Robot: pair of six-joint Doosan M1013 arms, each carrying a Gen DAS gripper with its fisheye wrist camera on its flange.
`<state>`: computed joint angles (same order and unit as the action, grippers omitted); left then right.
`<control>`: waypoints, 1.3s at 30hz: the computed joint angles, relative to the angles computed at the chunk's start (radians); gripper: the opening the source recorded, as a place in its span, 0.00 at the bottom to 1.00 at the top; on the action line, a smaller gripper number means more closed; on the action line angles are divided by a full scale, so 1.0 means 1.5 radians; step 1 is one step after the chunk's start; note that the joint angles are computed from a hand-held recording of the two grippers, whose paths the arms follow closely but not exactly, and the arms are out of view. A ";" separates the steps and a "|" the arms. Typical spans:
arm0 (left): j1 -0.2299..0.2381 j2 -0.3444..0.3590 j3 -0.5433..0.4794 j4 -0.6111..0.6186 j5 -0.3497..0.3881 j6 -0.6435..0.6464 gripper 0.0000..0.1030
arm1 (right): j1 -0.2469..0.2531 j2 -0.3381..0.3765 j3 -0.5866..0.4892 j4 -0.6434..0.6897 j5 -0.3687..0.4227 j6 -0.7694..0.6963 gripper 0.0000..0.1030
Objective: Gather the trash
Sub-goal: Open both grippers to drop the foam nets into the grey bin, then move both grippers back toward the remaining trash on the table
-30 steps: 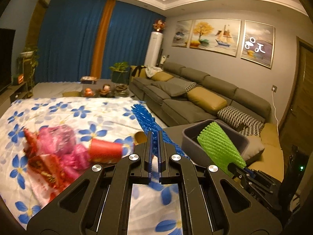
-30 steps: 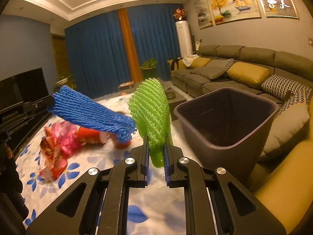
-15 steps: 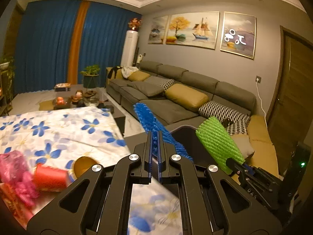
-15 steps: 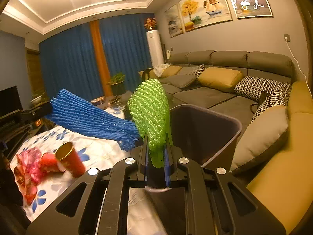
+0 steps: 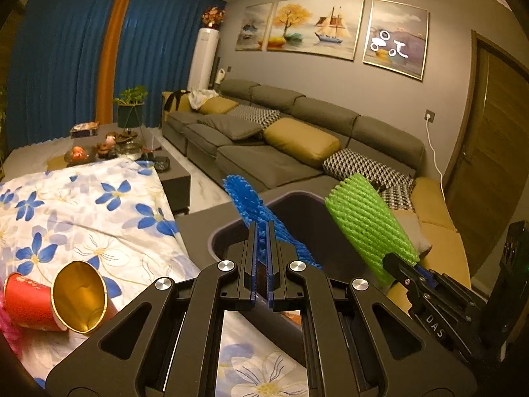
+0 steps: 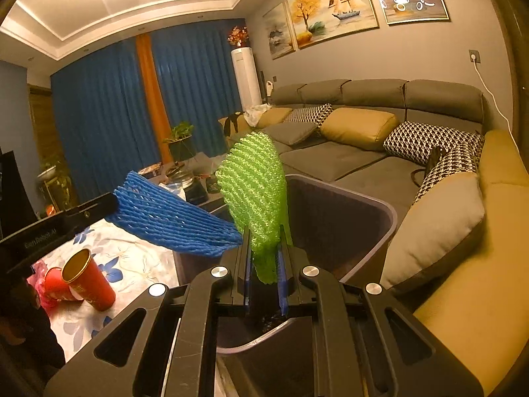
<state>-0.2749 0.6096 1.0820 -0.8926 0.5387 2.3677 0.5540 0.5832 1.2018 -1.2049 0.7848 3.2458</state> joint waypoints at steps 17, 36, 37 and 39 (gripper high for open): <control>-0.009 0.028 -0.031 0.042 0.044 -0.044 0.03 | -0.007 0.009 -0.010 0.009 -0.006 -0.007 0.15; -0.010 0.032 -0.017 0.034 0.046 -0.016 0.63 | -0.004 -0.003 0.015 -0.054 0.015 0.059 0.52; -0.009 0.029 -0.012 0.031 0.036 -0.014 0.66 | -0.001 -0.005 0.018 -0.061 0.021 0.067 0.54; -0.007 0.021 0.002 0.032 0.016 -0.021 0.74 | 0.003 -0.008 0.023 -0.073 0.033 0.076 0.57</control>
